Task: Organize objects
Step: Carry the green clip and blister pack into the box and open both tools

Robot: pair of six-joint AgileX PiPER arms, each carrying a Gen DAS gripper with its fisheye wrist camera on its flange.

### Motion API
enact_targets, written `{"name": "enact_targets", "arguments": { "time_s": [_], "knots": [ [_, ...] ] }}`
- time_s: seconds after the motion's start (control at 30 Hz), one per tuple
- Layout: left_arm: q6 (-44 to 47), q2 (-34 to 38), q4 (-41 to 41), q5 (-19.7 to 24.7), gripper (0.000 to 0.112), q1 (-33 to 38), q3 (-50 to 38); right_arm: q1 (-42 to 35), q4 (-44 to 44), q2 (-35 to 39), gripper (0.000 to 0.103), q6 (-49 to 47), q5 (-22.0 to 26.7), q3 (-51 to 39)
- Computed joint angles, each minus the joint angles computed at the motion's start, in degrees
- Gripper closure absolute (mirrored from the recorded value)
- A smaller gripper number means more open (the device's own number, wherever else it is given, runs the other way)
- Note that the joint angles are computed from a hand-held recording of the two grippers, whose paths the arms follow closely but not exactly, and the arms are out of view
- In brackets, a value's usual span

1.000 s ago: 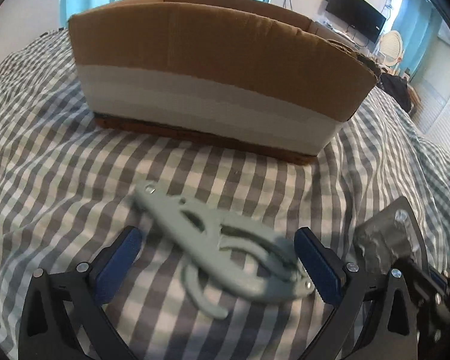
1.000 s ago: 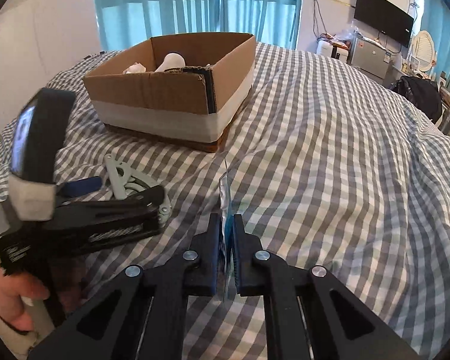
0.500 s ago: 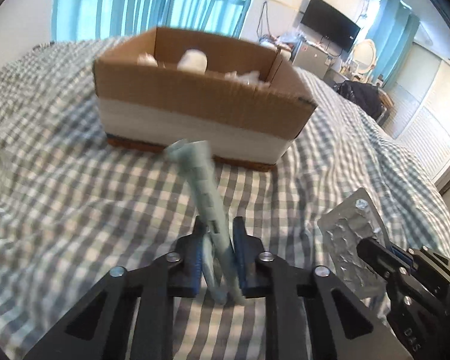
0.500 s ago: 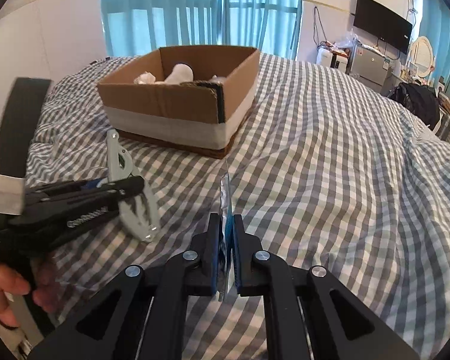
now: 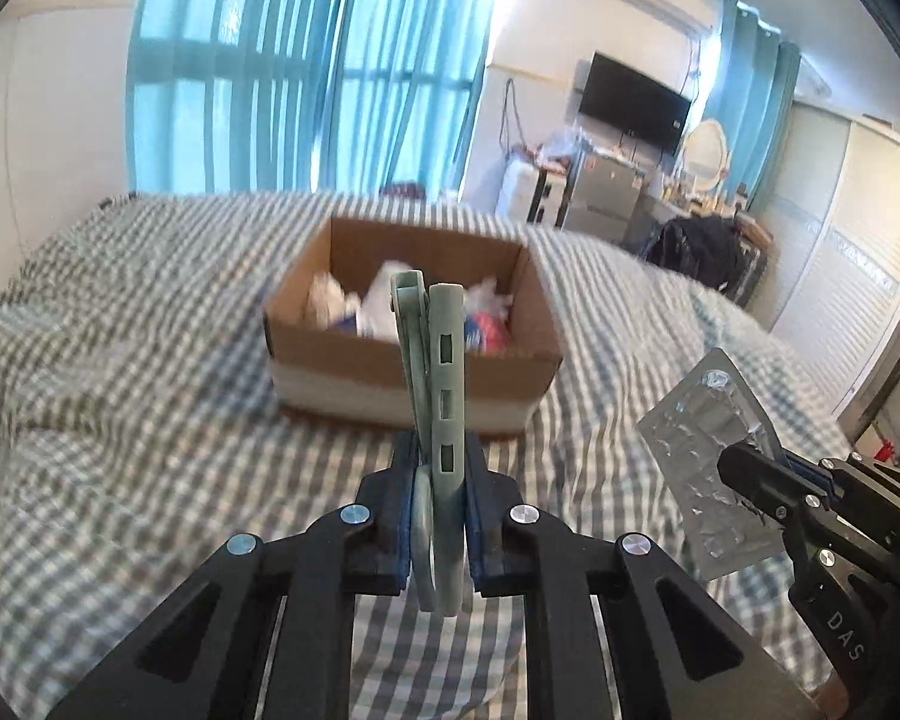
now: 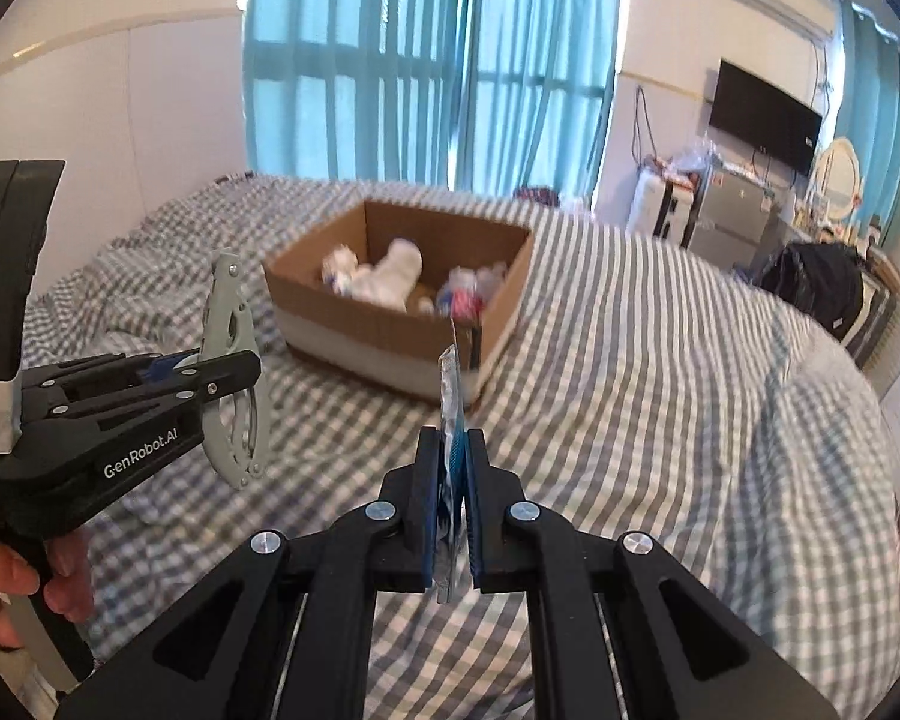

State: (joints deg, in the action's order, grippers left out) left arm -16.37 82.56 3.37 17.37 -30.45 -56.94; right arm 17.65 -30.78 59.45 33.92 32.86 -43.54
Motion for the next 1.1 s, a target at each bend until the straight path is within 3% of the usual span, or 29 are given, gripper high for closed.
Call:
{"name": "enact_targets", "arguments": {
  "time_s": [0.23, 0.47, 0.77, 0.9, 1.1],
  "knots": [
    [5.22, 1.08, -2.93, 3.61, 0.099, 2.27, -9.61, -0.41, 3.41, 3.23, 0.096, -7.88, 2.39, -11.87],
    [13.85, 9.85, -8.97, 6.61, 0.099, 6.01, -23.98, -6.11, 13.71, 12.54, 0.096, -20.54, -0.94, -25.74],
    [21.65, 28.08, -15.32, 11.04, 0.099, 9.67, -46.36, -14.90, 38.93, 31.91, 0.096, -41.07, -4.97, -40.72],
    [21.03, 38.34, -13.89, 15.22, 0.099, 10.15, -58.71, -18.00, 48.35, 43.37, 0.096, -47.42, -2.73, -49.99],
    [21.10, 51.93, -14.60, 22.83, 0.099, 11.05, -74.10, -19.72, 52.80, 55.43, 0.096, -49.44, 0.47, -59.08]
  ]
}}
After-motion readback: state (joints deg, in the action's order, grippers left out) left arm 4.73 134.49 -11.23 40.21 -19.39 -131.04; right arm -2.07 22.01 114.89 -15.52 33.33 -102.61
